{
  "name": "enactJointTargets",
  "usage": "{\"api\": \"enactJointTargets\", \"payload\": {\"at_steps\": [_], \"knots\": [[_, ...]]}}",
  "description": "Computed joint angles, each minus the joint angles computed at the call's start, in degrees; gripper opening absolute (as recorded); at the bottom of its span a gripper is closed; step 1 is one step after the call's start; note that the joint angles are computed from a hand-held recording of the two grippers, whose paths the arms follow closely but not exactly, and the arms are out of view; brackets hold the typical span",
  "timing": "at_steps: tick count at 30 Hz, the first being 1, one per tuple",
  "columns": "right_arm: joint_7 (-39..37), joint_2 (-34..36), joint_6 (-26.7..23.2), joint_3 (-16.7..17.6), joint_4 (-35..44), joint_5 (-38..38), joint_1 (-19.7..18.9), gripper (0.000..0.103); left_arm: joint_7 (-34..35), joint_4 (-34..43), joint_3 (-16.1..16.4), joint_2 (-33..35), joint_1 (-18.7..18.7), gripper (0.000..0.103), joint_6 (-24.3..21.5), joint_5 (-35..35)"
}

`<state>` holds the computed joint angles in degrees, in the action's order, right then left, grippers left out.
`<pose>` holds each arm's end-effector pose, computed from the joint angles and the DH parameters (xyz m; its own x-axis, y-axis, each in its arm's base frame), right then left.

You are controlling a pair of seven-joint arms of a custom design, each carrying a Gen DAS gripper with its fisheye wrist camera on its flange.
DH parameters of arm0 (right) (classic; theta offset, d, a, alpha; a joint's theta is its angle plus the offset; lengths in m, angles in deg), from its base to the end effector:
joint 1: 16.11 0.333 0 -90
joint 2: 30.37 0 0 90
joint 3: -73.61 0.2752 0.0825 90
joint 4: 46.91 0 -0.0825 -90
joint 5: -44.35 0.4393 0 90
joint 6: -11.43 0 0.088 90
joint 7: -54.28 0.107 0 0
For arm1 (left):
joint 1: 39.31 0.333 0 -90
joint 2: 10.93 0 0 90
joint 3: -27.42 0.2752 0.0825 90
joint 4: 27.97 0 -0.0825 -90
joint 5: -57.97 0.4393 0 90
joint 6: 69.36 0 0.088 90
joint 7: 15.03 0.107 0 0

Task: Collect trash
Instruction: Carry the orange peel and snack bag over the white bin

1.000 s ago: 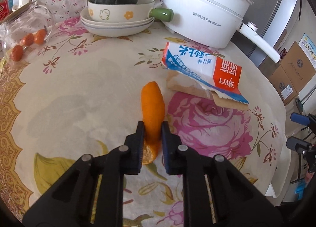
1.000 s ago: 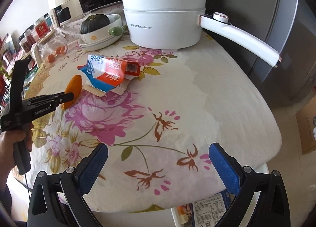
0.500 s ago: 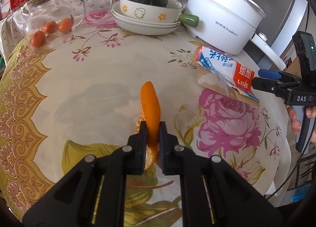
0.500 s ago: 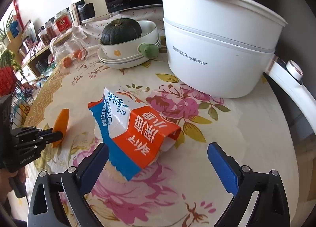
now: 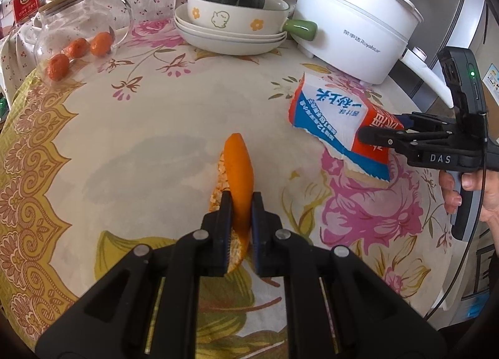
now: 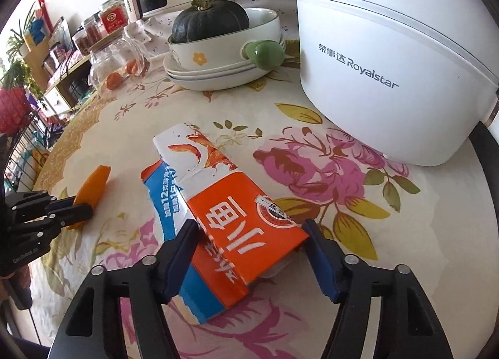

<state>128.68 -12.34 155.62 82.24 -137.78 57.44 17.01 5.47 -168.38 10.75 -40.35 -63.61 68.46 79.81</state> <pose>0.5605 0.4818 0.4704 0.7603 -0.6416 -0.1017 -0.5609 -0.5695 -0.6008 0.3832 -0.3308 0.4674 0.2195 -0.9631 0.1560 -0.7817 -0.2693 -0.5624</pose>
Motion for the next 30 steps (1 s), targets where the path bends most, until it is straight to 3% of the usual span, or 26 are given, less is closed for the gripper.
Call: {"api": "enactJointTargets", "payload": {"at_steps": [3, 9, 20, 30], "knots": [[-1.6, -2.7, 1.5, 0.6, -3.4, 1.1, -0.3, 0.045, -0.6, 0.5, -0.3, 0.2, 0.0, 0.012, -0.7, -0.2], [-1.6, -9.5, 4.7, 1.4, -10.9, 1.0, 0.0, 0.034, -0.8, 1.8, -0.7, 0.4, -1.1, 0.011, -2.9, -1.4], [-0.1, -25.1, 6.3, 3.3, -25.8, 0.2, -1.9, 0.029, -1.3, 6.9, -3.5, -0.2, -4.2, 0.011, -10.7, -1.4], [-0.4, -41.9, 5.7, 4.5, -39.5, 2.6, -4.6, 0.027, -3.8, 11.7, -6.2, 1.2, -7.3, 0.011, -14.8, -0.9]]}}
